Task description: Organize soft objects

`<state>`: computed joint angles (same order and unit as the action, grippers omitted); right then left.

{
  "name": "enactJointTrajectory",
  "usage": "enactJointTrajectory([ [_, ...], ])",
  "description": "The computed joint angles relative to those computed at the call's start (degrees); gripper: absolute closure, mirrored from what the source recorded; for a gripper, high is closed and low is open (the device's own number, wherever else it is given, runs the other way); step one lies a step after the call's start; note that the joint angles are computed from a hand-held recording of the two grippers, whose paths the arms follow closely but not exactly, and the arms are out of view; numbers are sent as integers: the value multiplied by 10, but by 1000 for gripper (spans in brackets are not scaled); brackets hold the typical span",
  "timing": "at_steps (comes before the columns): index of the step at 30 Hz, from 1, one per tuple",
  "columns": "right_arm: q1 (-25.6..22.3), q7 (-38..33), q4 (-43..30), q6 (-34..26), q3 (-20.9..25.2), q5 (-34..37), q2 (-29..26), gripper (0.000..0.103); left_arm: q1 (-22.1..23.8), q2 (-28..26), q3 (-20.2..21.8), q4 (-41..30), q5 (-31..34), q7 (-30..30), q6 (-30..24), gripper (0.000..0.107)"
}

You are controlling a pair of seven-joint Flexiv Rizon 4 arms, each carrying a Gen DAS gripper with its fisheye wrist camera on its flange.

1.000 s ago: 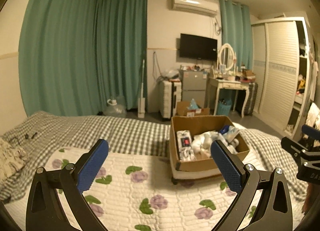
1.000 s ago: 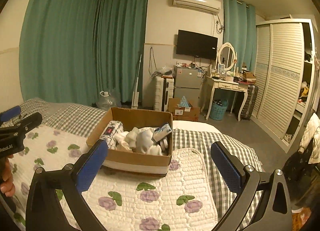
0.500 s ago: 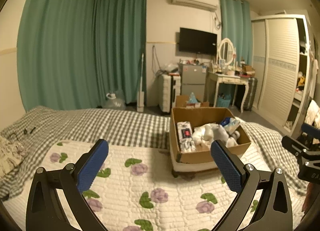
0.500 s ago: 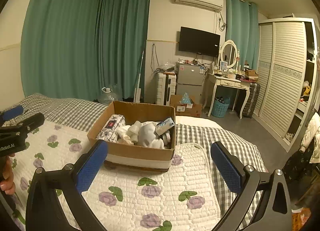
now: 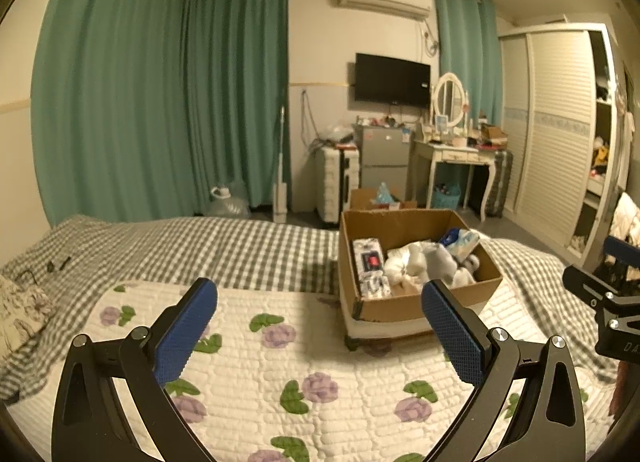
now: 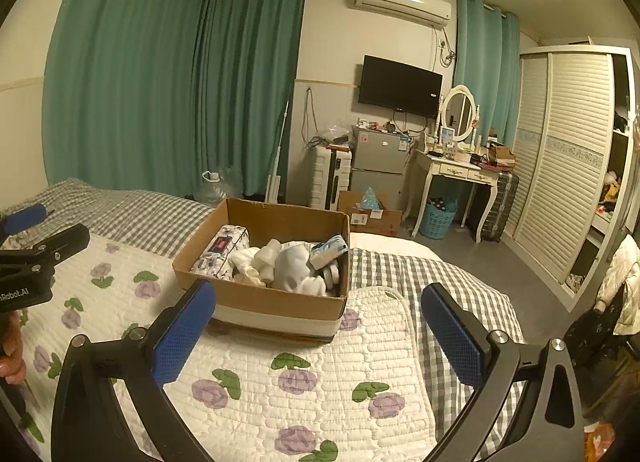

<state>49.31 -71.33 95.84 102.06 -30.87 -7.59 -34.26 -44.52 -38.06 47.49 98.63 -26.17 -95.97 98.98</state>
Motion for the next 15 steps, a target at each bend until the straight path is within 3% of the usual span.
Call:
enactJointTrajectory([
  [15, -10, -4, 1, 0, 18, -2, 2, 0, 9, 2, -13, -2, 7, 4, 2, 4],
])
